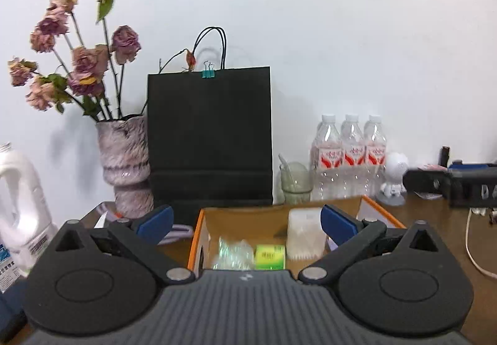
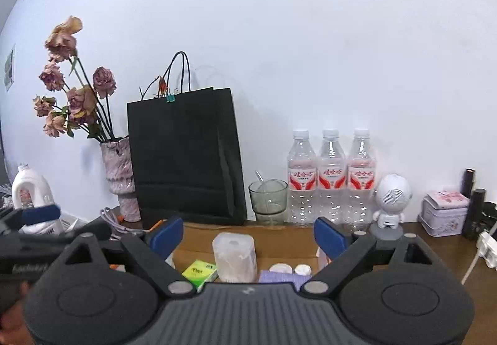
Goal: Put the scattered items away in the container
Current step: 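Return both tools toward the rose and tissue pile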
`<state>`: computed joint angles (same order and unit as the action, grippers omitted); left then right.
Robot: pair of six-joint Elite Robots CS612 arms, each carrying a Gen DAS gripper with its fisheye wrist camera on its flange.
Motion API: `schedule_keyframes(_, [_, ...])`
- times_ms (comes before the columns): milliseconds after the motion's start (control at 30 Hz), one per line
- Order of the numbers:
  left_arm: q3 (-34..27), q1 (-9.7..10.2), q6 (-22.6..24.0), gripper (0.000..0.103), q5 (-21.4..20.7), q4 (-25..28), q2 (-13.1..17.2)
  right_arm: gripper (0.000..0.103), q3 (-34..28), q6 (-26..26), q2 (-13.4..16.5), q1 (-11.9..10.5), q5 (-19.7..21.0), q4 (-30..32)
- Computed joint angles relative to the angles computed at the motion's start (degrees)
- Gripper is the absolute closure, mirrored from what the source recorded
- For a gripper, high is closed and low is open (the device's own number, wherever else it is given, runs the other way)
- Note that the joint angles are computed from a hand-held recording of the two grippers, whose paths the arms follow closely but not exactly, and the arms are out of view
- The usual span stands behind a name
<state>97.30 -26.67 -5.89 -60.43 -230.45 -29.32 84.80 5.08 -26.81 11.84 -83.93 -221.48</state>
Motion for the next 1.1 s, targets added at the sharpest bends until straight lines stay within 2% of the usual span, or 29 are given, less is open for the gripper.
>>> schedule_keyframes(100, [3.66,-1.23,-2.02,0.000,2.72,-3.58,-0.46,0.012,2.81,0.52,-0.06,0.49,-0.97,-5.29])
schedule_keyframes(233, [9.99,-3.97,-3.39,0.000,7.68,-5.83,-1.31,0.012,9.22,-2.86,-1.04,1.60,-2.71,-10.99])
schedule_keyframes(367, [15.94,-7.26,-3.64,0.000,8.83,-11.45,-0.24,0.012,16.02,-1.93,-1.19,2.39,-1.91,-17.09])
schedule_keyframes(500, [20.71,-10.54,-6.24,0.000,10.39,-16.83,1.56,0.012,21.85,-0.47,-0.91,3.35,-2.28,-20.59])
schedule_keyframes(667, [24.49,-12.48,-10.75,0.000,12.12,-17.08,2.24,0.012,27.24,0.30,0.34,4.11,-3.16,-26.36])
schedule_keyframes(767, [24.82,-12.33,-12.81,0.000,12.09,-15.01,2.32,0.012,28.22,1.33,0.88,4.37,-5.14,-26.65])
schedule_keyframes(867, [24.20,-11.24,-14.04,0.000,10.93,-11.91,2.06,0.013,27.67,3.78,0.94,3.80,-5.00,-25.70])
schedule_keyframes(967, [22.35,-8.76,-14.79,0.005,7.92,-8.76,1.41,0.013,26.48,4.29,0.98,3.19,-3.59,-24.65])
schedule_keyframes(1100, [17.62,-4.29,-14.28,0.018,2.51,-1.72,0.03,0.023,23.48,2.21,0.47,2.89,-2.00,-19.31])
